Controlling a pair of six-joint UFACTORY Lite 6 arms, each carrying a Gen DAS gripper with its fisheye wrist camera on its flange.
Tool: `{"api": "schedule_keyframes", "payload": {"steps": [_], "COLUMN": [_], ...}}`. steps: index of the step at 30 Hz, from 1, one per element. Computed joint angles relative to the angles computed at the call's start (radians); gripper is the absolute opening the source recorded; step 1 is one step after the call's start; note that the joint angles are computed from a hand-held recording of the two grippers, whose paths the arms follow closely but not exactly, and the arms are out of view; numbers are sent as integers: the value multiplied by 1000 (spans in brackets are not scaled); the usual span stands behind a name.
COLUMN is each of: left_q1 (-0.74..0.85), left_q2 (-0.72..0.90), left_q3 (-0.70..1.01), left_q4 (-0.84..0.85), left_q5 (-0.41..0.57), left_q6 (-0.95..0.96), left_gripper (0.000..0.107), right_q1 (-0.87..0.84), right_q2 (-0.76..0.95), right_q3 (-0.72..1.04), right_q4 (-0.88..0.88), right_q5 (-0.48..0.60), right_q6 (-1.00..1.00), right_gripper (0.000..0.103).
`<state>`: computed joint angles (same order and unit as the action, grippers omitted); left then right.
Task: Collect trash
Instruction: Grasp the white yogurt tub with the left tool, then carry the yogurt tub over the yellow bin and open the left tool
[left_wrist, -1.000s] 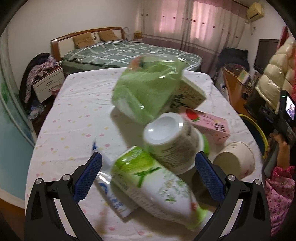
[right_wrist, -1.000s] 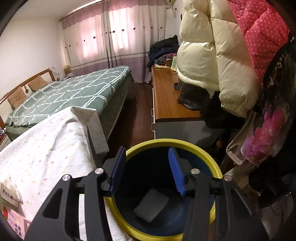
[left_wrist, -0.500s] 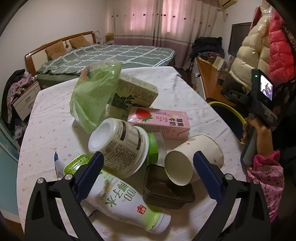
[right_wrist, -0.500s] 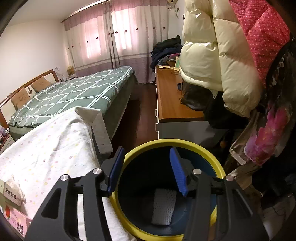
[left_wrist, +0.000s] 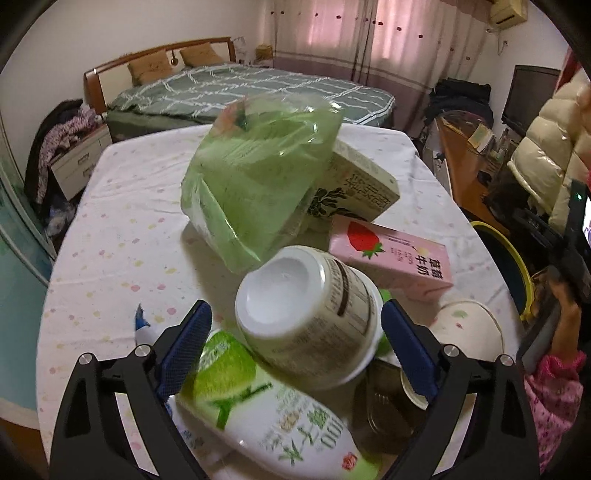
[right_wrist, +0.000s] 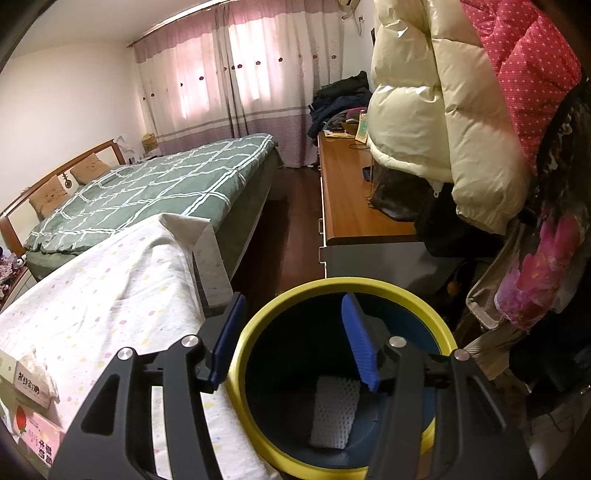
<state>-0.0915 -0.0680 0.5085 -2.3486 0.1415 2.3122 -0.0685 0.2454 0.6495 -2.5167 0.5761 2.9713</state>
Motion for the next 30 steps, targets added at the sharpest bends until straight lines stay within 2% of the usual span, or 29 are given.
{"api": "schedule_keyframes", "payload": {"steps": [2,6,10,13,21,30], "left_q1": [4,16,55,74,52,40], "left_q2": [40,128,197,248,272,300], "left_q3": [27,94,161,205,215,243], "left_q4": [11,152,431,544,480,504], "left_q5": [7,40,105,143,157,182], "left_q6": [-10,-143,-419,-529,-481,-537], "left_gripper": [92,90,84,83,82,80], "right_q1": [1,1,-3,-8,-5,-4], "right_q2": [1,4,6,11,16,2], "right_q3": [0,3,5,8,10,-4], "right_q4": [-4,-10,-20,-39,-46,-77], "right_q5": [-1,-5,-10,-14,-16,-19], "right_q6": [2,7,13,28,35,61], "right_gripper": [52,52,52,52,53,54]}}
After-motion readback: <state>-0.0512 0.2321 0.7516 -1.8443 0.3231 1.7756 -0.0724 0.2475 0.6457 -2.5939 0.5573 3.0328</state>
